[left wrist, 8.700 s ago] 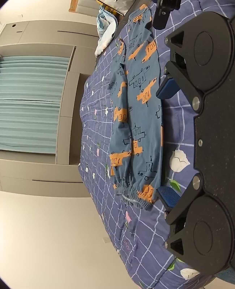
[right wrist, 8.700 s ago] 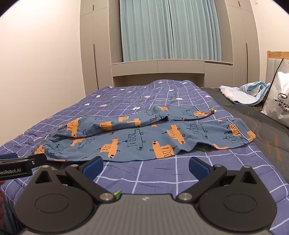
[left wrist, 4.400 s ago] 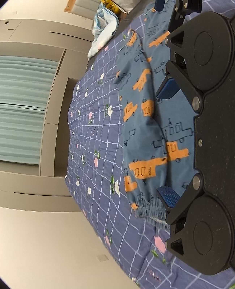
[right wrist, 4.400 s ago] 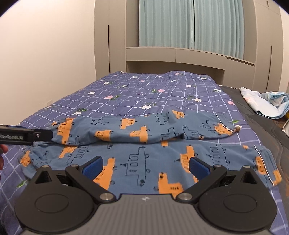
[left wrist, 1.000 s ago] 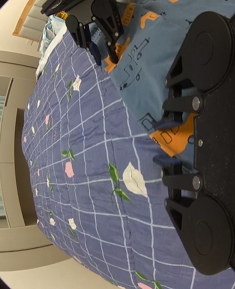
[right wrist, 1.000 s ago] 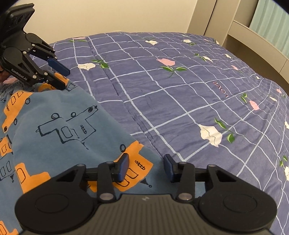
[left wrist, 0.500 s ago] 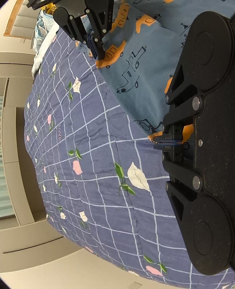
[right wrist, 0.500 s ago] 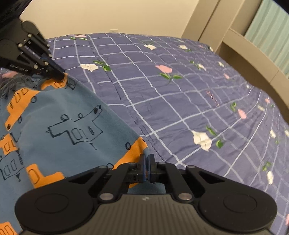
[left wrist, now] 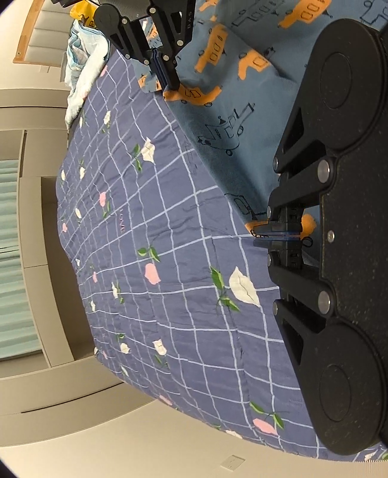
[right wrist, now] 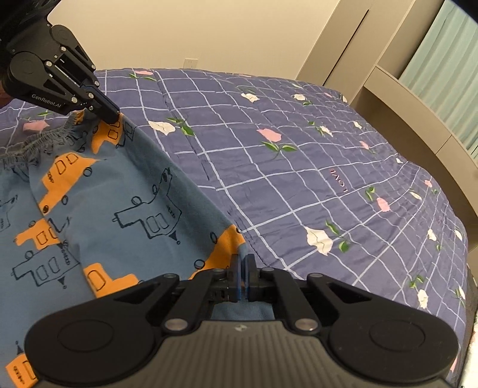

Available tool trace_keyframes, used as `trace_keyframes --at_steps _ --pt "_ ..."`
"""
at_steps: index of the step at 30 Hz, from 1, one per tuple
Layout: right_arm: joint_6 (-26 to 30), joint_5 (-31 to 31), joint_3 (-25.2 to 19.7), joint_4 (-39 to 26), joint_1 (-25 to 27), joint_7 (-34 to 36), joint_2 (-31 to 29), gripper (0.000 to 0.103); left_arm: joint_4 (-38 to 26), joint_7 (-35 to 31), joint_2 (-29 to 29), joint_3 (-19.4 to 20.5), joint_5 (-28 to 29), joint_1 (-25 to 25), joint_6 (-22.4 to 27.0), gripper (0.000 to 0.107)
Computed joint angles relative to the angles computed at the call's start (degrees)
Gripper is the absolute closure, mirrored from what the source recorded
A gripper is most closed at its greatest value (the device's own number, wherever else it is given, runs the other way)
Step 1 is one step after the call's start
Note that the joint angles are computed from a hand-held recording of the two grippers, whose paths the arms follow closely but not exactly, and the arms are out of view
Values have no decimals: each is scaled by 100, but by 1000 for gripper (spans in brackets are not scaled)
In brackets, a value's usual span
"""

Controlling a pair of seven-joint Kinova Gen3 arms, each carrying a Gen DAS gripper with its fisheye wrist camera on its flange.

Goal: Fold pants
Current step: 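Lift the hem with both grippers and fold it over toward the waistband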

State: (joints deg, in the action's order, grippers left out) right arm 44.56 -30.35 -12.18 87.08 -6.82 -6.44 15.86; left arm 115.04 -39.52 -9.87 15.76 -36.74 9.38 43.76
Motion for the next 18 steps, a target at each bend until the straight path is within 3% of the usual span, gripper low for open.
trace_keyframes --at_steps 8,18 --pt "208 -440 132 334 260 383 -528 101 -175 316 -324 490 -107 134 533 107" --pt "364 -1229 749 1246 428 1052 -1347 101 -379 607 -696 1255 -32 347 1115 107"
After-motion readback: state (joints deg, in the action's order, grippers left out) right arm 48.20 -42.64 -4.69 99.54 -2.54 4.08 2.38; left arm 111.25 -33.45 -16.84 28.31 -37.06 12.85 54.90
